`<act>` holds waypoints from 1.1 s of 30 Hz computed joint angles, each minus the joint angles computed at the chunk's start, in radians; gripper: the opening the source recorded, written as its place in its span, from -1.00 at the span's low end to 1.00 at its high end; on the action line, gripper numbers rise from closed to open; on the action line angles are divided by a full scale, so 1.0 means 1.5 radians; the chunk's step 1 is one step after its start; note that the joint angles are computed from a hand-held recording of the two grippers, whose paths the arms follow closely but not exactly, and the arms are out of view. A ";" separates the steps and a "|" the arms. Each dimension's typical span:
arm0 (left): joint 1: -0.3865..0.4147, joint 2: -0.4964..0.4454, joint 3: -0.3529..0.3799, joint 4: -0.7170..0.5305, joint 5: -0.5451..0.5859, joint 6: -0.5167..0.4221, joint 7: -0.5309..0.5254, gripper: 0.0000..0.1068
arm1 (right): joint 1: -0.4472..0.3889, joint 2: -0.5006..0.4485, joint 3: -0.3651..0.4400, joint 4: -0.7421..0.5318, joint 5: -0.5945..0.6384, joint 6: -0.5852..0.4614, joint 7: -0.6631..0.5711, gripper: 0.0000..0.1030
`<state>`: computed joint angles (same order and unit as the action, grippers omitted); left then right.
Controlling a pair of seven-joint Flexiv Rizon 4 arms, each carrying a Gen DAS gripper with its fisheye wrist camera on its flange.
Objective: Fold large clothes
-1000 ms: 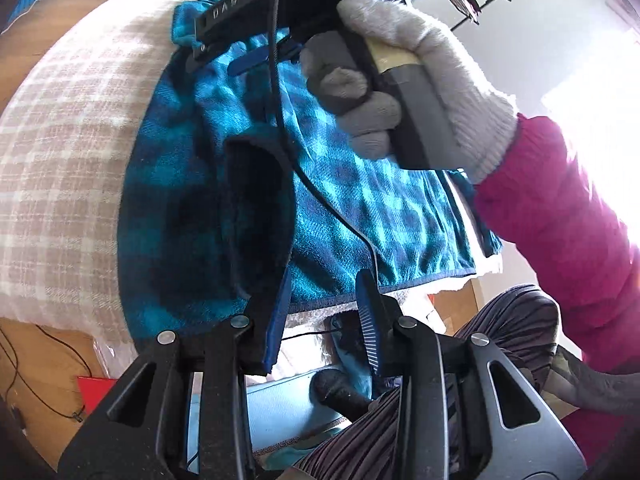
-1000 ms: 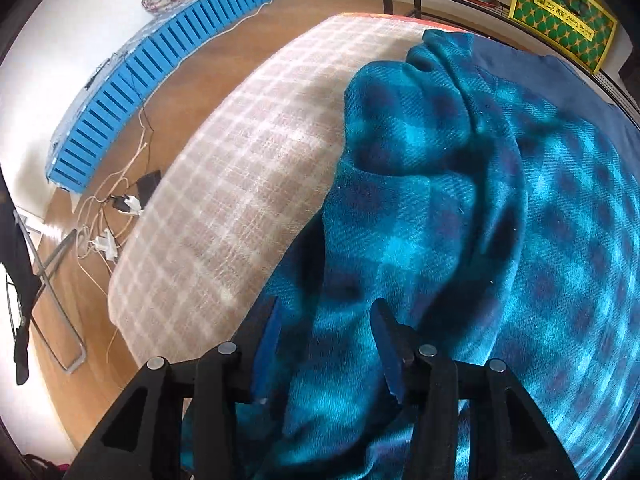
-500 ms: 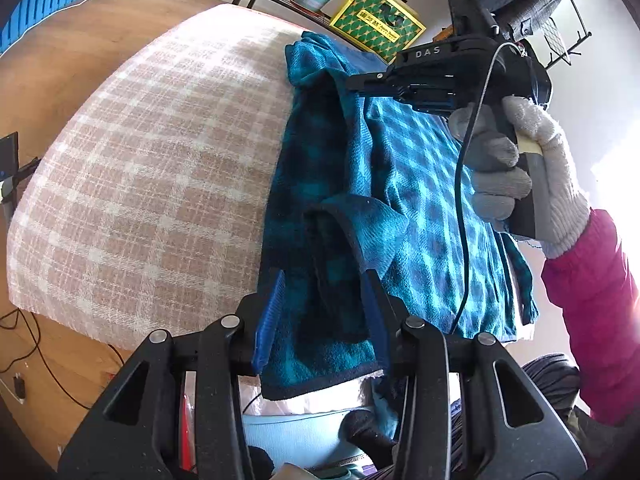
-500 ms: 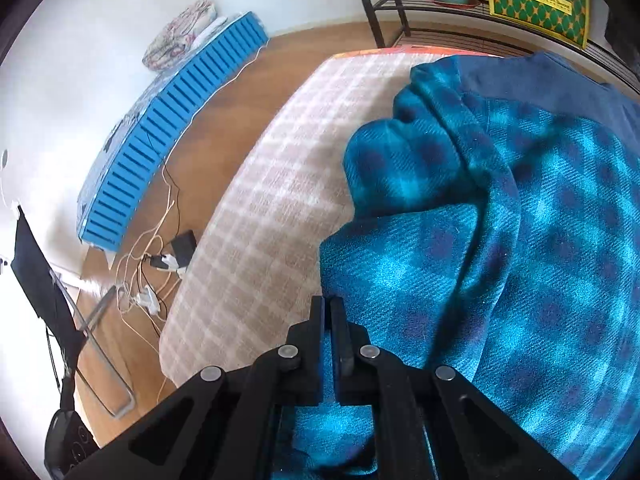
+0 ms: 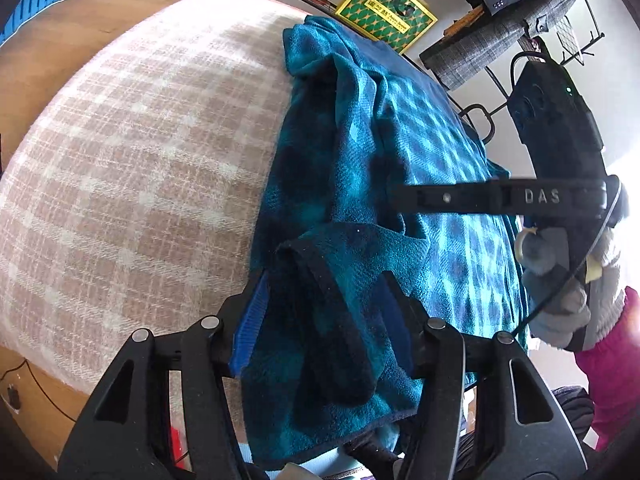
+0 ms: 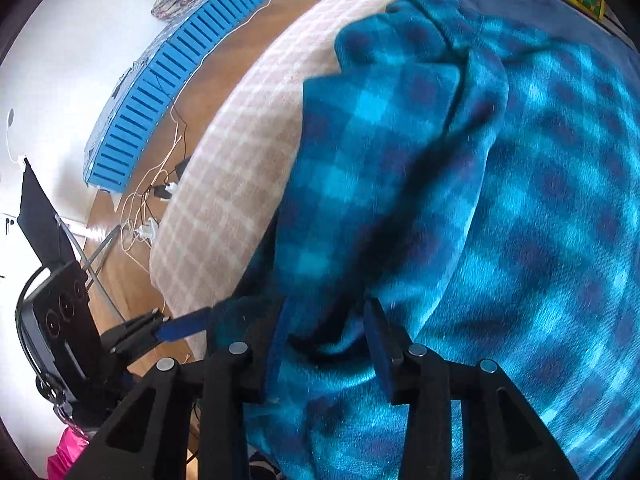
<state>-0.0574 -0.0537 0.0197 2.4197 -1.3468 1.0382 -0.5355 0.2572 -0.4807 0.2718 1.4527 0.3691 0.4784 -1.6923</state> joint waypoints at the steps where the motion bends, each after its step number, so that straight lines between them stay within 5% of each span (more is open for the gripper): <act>1: -0.001 -0.002 -0.002 -0.003 -0.004 -0.013 0.007 -0.26 | -0.002 0.006 0.001 0.014 -0.001 -0.003 -0.005 -0.22; 3: 0.000 0.009 -0.001 0.000 -0.014 -0.056 0.018 -0.50 | -0.006 0.022 0.002 0.040 -0.002 -0.004 -0.017 -0.24; 12: -0.028 0.143 0.022 0.056 0.124 -0.163 -0.011 -0.50 | -0.030 0.089 -0.017 0.115 -0.021 -0.048 -0.075 -0.24; 15: -0.035 0.204 0.029 0.088 0.163 -0.102 -0.033 -0.46 | -0.042 0.119 -0.022 0.132 -0.002 -0.031 -0.100 -0.24; 17: -0.030 0.217 0.031 0.102 0.204 -0.038 -0.074 -0.17 | -0.055 0.131 -0.025 0.135 0.038 -0.031 -0.106 -0.23; 19: -0.027 0.188 0.032 0.096 0.221 0.014 -0.126 -0.06 | -0.059 0.138 -0.027 0.141 0.060 -0.028 -0.111 -0.13; 22: -0.014 0.123 0.043 0.064 0.229 -0.010 -0.189 -0.06 | -0.050 0.141 -0.027 0.155 0.061 -0.028 -0.114 0.02; 26: -0.009 0.056 0.022 0.040 0.233 -0.004 -0.221 -0.06 | -0.047 0.133 -0.028 0.154 0.069 -0.055 -0.122 -0.06; 33: -0.032 0.007 -0.014 0.034 0.208 0.074 -0.175 -0.06 | -0.035 0.122 -0.026 0.158 0.059 -0.048 -0.117 -0.28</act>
<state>-0.1055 -0.0425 -0.0010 2.4708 -1.0348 1.1490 -0.7987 0.2040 -0.2983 0.2321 1.6899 0.4578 0.4070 -1.8681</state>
